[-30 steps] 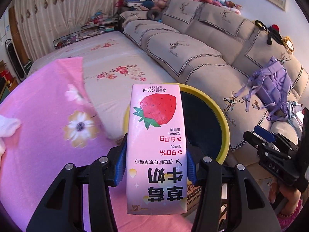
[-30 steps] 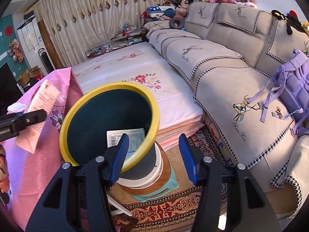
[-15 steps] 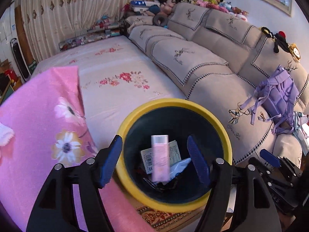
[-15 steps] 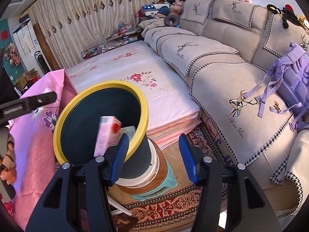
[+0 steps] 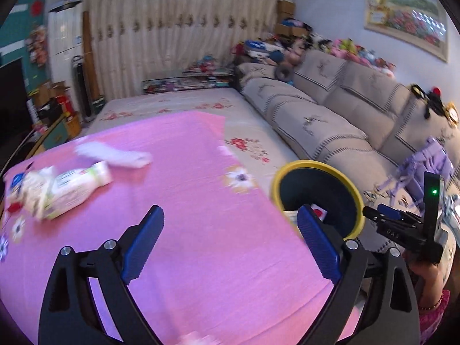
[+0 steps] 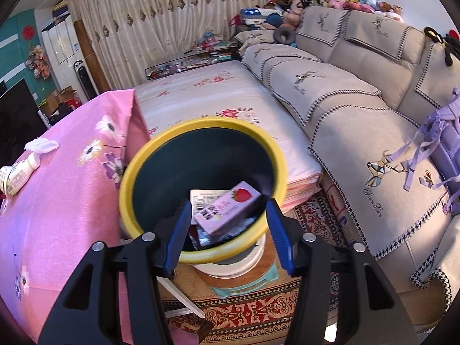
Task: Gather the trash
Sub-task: 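Reach the right tool to the white foam net sleeve and grasp it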
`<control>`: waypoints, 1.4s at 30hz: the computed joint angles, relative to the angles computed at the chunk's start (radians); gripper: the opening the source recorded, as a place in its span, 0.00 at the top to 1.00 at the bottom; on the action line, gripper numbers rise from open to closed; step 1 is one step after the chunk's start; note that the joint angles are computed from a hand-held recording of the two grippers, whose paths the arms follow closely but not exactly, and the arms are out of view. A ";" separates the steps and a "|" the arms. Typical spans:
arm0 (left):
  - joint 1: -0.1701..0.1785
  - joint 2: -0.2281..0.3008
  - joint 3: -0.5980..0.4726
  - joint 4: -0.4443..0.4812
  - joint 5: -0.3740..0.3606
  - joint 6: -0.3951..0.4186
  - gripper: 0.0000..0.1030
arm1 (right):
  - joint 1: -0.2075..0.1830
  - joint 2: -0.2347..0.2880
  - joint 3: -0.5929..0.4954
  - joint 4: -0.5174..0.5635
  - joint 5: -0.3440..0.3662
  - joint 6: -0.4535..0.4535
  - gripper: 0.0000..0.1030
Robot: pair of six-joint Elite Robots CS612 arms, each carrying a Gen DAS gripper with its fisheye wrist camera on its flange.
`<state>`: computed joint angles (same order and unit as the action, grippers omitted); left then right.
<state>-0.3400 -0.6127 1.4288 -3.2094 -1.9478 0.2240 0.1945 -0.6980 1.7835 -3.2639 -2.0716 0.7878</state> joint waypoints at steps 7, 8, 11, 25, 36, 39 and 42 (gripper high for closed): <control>0.085 -0.010 0.032 -0.085 0.102 -0.088 0.09 | 0.020 0.032 -0.113 0.013 0.073 -0.120 0.50; 0.092 -0.011 0.035 -0.094 0.120 -0.097 0.09 | 0.024 0.038 -0.133 0.016 0.081 -0.139 0.50; 0.120 -0.015 0.046 -0.123 0.160 -0.115 0.09 | 0.034 0.059 -0.204 0.018 0.124 -0.204 0.50; 0.168 -0.006 0.044 -0.143 0.162 -0.140 0.09 | 0.062 0.220 -0.613 0.170 0.291 -0.436 0.49; 0.180 0.028 -0.014 -0.054 0.135 -0.162 0.09 | 0.067 0.383 -0.943 0.428 0.271 -0.580 0.43; 0.182 0.038 -0.031 -0.036 0.134 -0.166 0.09 | 0.067 0.423 -1.023 0.480 0.257 -0.605 0.43; 0.182 0.046 -0.045 -0.013 0.135 -0.171 0.09 | 0.067 0.453 -1.081 0.508 0.248 -0.628 0.43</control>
